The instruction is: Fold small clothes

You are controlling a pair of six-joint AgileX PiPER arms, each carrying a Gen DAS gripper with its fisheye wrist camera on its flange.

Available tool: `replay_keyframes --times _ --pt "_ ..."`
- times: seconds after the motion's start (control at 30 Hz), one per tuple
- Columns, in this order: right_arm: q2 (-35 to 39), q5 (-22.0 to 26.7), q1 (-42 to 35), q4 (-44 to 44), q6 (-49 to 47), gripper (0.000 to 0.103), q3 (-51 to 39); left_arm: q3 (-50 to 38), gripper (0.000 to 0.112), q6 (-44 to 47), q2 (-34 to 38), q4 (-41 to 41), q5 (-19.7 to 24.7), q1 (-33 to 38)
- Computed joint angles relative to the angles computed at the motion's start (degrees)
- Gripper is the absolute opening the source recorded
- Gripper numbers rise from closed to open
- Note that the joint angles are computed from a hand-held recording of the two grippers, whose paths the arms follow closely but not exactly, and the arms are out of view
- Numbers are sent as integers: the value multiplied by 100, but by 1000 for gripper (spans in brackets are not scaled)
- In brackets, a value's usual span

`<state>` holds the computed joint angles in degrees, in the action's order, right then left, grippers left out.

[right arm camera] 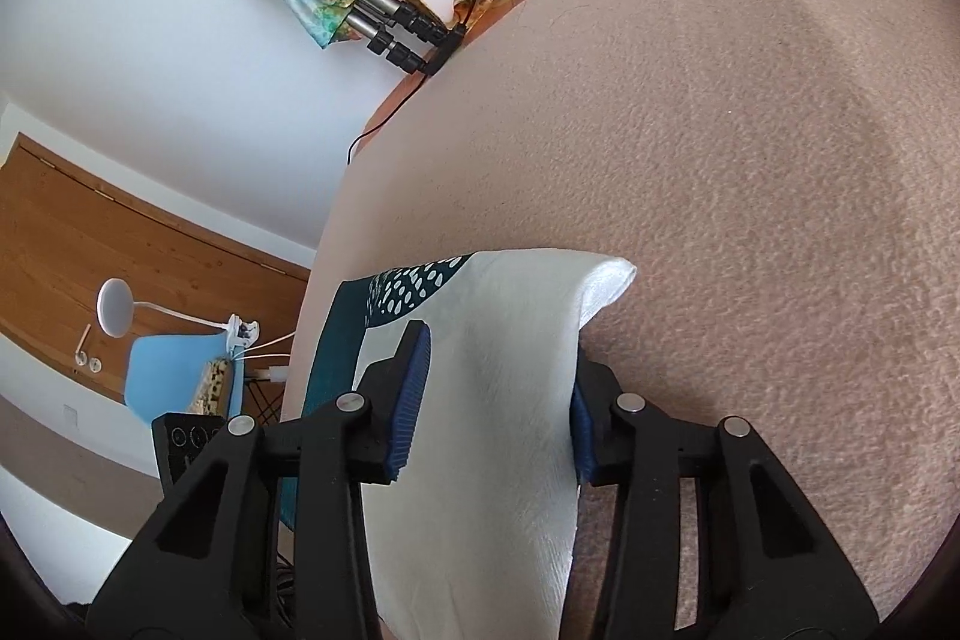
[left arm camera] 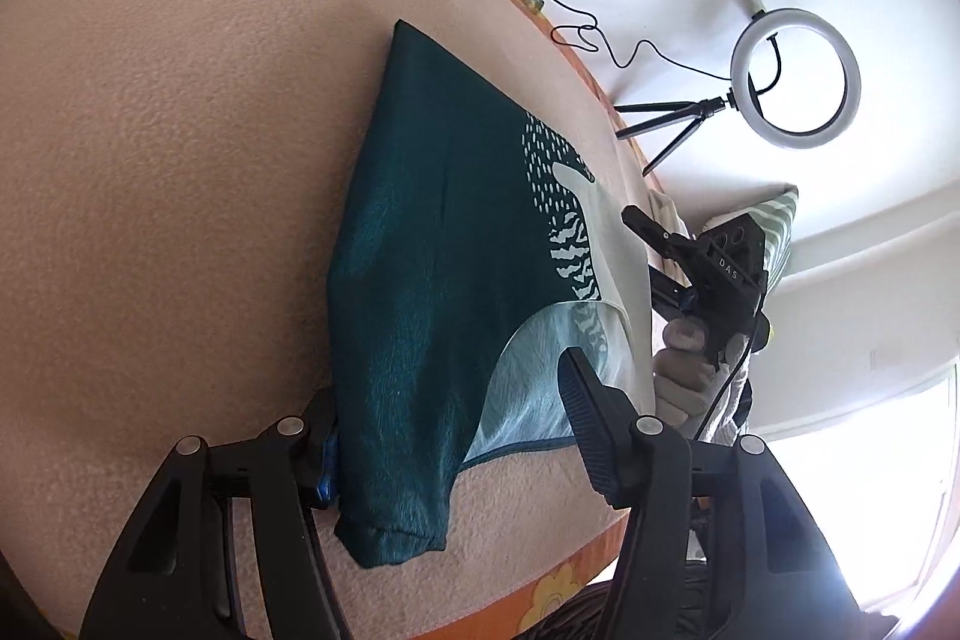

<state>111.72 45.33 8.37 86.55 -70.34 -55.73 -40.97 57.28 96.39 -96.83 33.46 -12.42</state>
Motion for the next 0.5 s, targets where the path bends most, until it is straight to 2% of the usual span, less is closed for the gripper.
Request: replay_keyframes --times 0.03,0.1,0.13,0.17,0.23,0.33,0.5 --pt "26 -26 49 -18 36 35 -30 -84 56 -56 41 70 -71 -61" --pt "63 -109 163 -154 169 27 -113 -268 29 -299 126 338 -329 -225" --pt "56 -181 223 -232 230 21 -137 -373 21 -516 211 558 -377 -268" --pt "30 -278 283 -314 304 17 -150 -433 6 -631 282 668 -446 -316" --pt "-44 -491 380 -399 411 12 -131 -459 5 -742 246 831 -732 -443" --pt "-233 -865 562 -613 582 8 -77 -579 4 -1592 38 1914 -1488 -896" --pt "-761 -1718 1048 -1363 1208 5 6 -585 3 -2336 -195 2871 -2063 -1242"
